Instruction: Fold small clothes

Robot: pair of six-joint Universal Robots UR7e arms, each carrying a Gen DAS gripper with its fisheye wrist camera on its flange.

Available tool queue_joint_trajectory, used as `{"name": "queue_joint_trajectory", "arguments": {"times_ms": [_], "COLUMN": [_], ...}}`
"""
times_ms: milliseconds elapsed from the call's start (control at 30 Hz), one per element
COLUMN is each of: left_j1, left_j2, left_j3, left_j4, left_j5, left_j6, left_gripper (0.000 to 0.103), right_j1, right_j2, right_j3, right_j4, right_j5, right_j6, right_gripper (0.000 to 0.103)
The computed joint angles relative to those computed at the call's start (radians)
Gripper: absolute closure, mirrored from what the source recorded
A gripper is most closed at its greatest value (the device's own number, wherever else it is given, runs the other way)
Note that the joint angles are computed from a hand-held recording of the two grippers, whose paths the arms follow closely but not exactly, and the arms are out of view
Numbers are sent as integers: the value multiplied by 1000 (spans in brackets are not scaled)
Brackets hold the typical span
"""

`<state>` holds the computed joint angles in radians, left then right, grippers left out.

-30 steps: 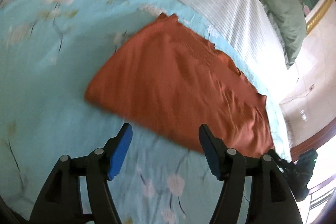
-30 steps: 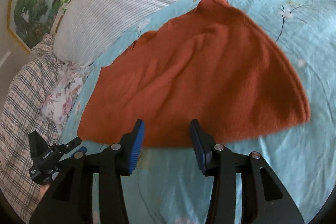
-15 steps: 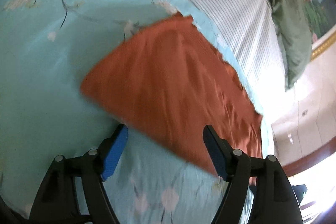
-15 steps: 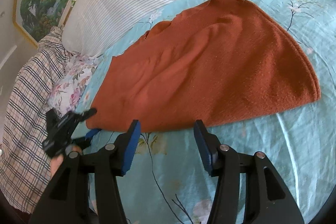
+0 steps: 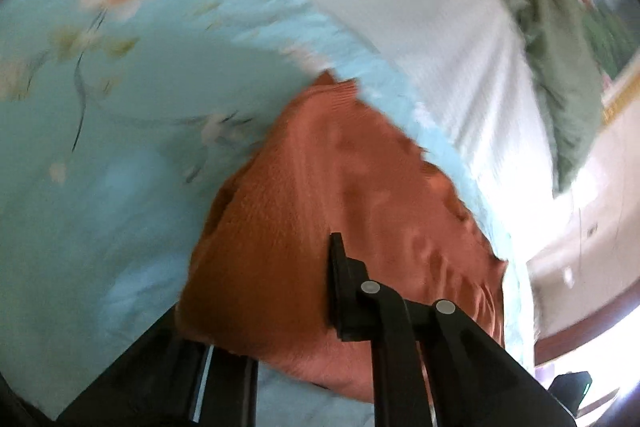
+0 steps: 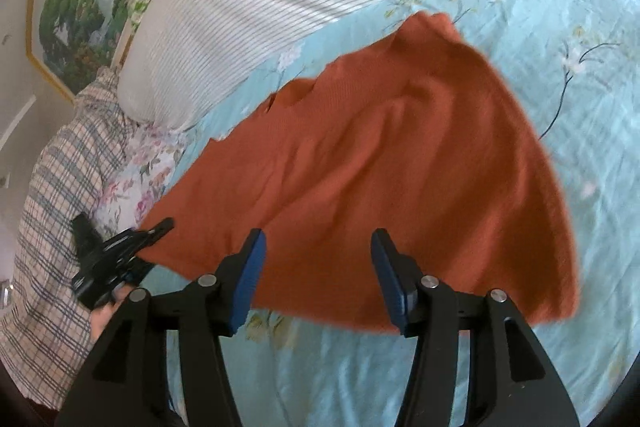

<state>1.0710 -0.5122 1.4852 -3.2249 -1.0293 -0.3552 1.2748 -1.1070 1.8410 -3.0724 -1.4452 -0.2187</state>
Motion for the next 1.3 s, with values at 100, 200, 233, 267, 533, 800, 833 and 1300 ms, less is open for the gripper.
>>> {"name": "queue_joint_trajectory", "arguments": {"times_ms": [100, 200, 233, 267, 533, 800, 833, 1300], "left_j1": [-59, -120, -133, -154, -202, -221, -223, -272], "left_j2": [16, 60, 74, 111, 298, 303, 301, 264], "left_j3": [-14, -51, -62, -95, -227, -193, -189, -187], "left_j4": [-5, 23, 36, 68, 141, 47, 40, 69], "left_j5": [-1, 1, 1, 20, 188, 221, 222, 68], "left_j6": [127, 266, 298, 352, 533, 609, 620, 634], "left_gripper": [95, 95, 95, 95, 96, 96, 96, 96], "right_j1": [-14, -26, -27, -29, 5, 69, 78, 27], "right_j2": [4, 13, 19, 26, 141, 389, 415, 186], "right_j3": [-46, -89, -106, -125, -318, -716, -754, -543], "right_j4": [43, 97, 121, 148, 360, 680, 691, 468], "right_j5": [14, 57, 71, 82, 121, 76, 62, 82], "right_j6": [15, 34, 38, 39, 15, -11, -25, -120], "right_gripper": [47, 47, 47, 47, 36, 33, 37, 88]}}
